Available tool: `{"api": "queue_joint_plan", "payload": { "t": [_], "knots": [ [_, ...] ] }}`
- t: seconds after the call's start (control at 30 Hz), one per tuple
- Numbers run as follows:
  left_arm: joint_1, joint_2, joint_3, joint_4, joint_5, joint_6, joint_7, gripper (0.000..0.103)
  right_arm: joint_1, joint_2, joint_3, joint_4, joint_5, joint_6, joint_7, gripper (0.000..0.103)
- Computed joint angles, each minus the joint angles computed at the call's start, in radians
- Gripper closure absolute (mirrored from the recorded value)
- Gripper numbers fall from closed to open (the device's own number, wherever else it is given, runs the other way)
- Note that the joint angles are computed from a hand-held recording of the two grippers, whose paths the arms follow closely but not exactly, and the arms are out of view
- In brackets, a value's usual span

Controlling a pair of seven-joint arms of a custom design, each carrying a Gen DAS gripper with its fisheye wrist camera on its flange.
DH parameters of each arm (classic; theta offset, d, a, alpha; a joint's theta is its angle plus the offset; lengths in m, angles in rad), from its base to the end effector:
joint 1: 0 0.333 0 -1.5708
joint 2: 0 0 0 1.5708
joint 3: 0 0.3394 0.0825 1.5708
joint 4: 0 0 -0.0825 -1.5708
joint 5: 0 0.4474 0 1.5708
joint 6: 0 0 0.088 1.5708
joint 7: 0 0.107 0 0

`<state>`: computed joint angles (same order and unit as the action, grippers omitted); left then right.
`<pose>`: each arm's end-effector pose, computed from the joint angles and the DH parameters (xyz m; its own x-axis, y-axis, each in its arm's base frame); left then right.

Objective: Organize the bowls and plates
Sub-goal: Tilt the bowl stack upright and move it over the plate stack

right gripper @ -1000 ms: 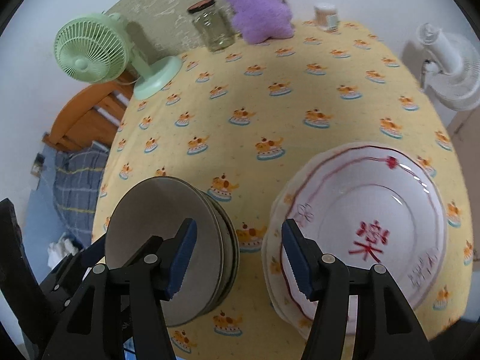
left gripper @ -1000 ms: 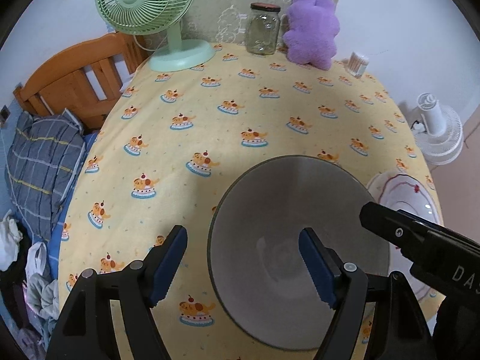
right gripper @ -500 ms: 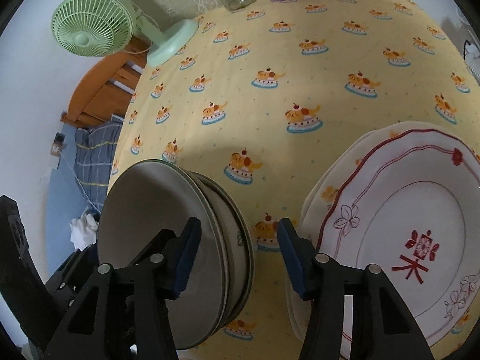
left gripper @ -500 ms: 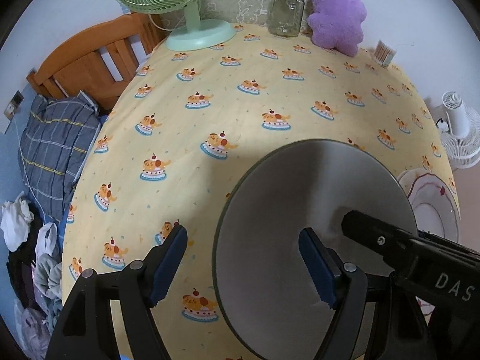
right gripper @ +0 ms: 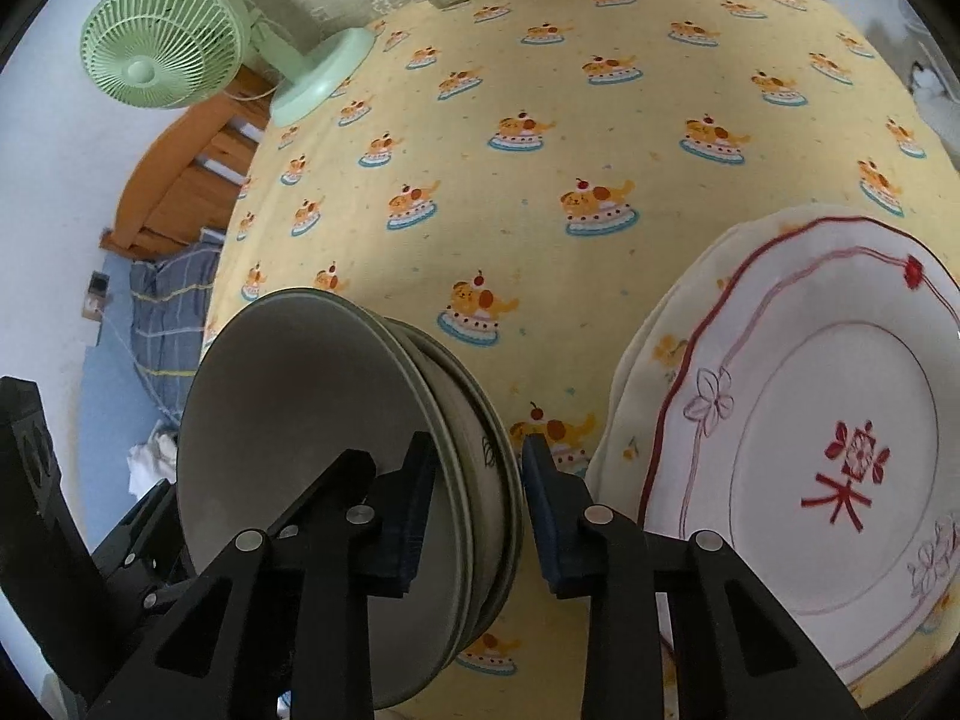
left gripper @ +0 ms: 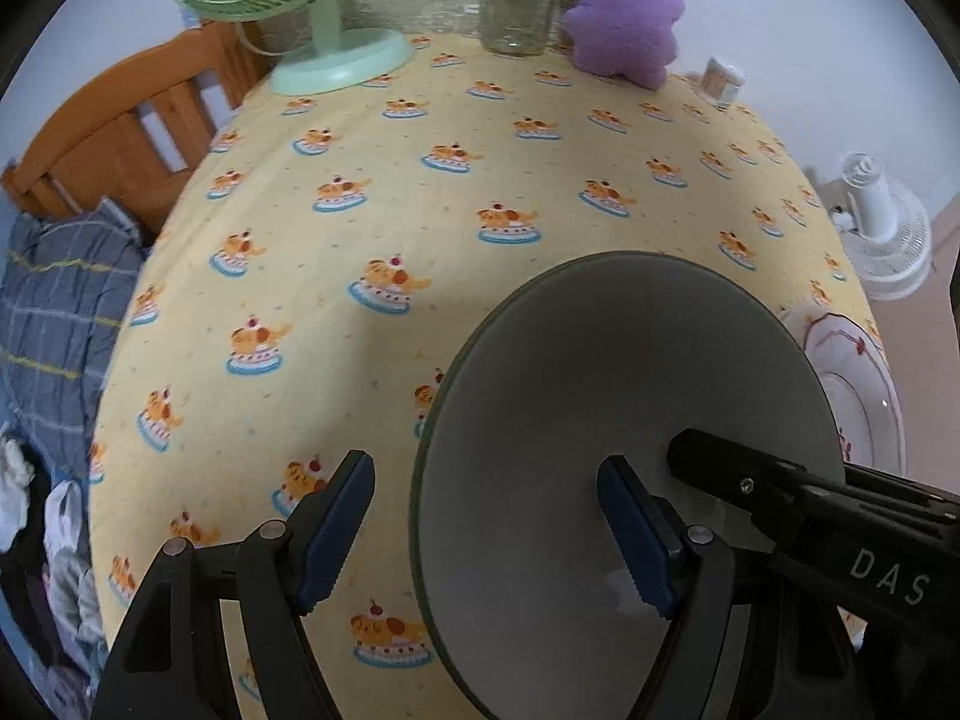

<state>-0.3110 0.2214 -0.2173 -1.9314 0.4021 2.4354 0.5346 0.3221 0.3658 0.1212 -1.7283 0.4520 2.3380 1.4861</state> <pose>0.5981 -0.3405 0.3943 0.2348 -0.9697 0.0675 -0.8967 -0.2429 -0.3701 0.6682 0.3158 0.3892 0.2572 -0.8790 -0.4015 -0.9607 -0.1876 -0.2048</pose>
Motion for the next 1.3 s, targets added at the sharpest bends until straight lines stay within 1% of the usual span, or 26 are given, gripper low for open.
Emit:
{"api": "queue_joint_plan", "payload": {
  "t": [0.1,0.23,0.37,0.47,0.5,0.6,0.67,0.7,0.77,0.8,0.97,1.13,1.3],
  "knots": [
    [0.019,-0.008,-0.005,-0.036,-0.027,0.091,0.048,0.025,0.012,-0.008,-0.011,-0.009,-0.021,0.005,0.054,0.07],
    [0.053,-0.008,-0.023,-0.077,-0.142,0.201,0.131,0.025,0.022,-0.021,-0.017,-0.027,-0.043,0.025,0.115,0.07],
    [0.067,-0.004,-0.03,-0.092,-0.207,0.254,0.198,0.025,0.026,-0.031,-0.016,-0.039,-0.063,0.042,0.138,0.07],
    [0.07,0.002,-0.03,-0.092,-0.233,0.276,0.232,0.027,0.017,-0.036,-0.01,-0.054,-0.034,0.06,0.148,0.07],
    [0.07,0.003,-0.03,-0.092,-0.238,0.281,0.241,0.027,0.016,-0.036,-0.009,-0.056,-0.031,0.065,0.149,0.07],
    [0.089,0.005,-0.048,-0.094,-0.3,0.288,0.314,0.028,0.02,-0.039,-0.008,-0.063,-0.038,0.081,0.151,0.07],
    [0.093,0.008,-0.053,-0.089,-0.327,0.282,0.35,0.029,0.02,-0.039,-0.006,-0.068,-0.034,0.092,0.148,0.069],
    [0.095,0.009,-0.057,-0.087,-0.343,0.281,0.367,0.031,0.018,-0.039,-0.004,-0.069,-0.031,0.095,0.145,0.069],
    [0.107,0.008,-0.072,-0.09,-0.394,0.288,0.418,0.04,0.022,-0.035,-0.006,-0.064,-0.039,0.095,0.146,0.068],
    [0.106,0.007,-0.073,-0.088,-0.407,0.286,0.43,0.042,0.022,-0.035,-0.006,-0.064,-0.041,0.095,0.145,0.068],
    [0.084,0.009,-0.054,-0.075,-0.394,0.265,0.41,0.042,0.01,-0.029,0.0,-0.058,-0.018,0.085,0.117,0.068],
    [0.096,0.01,-0.065,-0.071,-0.452,0.25,0.437,0.042,0.021,-0.027,-0.007,-0.048,-0.044,0.077,0.129,0.067],
    [0.088,0.005,-0.058,-0.072,-0.459,0.241,0.409,0.043,0.021,-0.026,-0.008,-0.045,-0.051,0.074,0.135,0.067]
  ]
}}
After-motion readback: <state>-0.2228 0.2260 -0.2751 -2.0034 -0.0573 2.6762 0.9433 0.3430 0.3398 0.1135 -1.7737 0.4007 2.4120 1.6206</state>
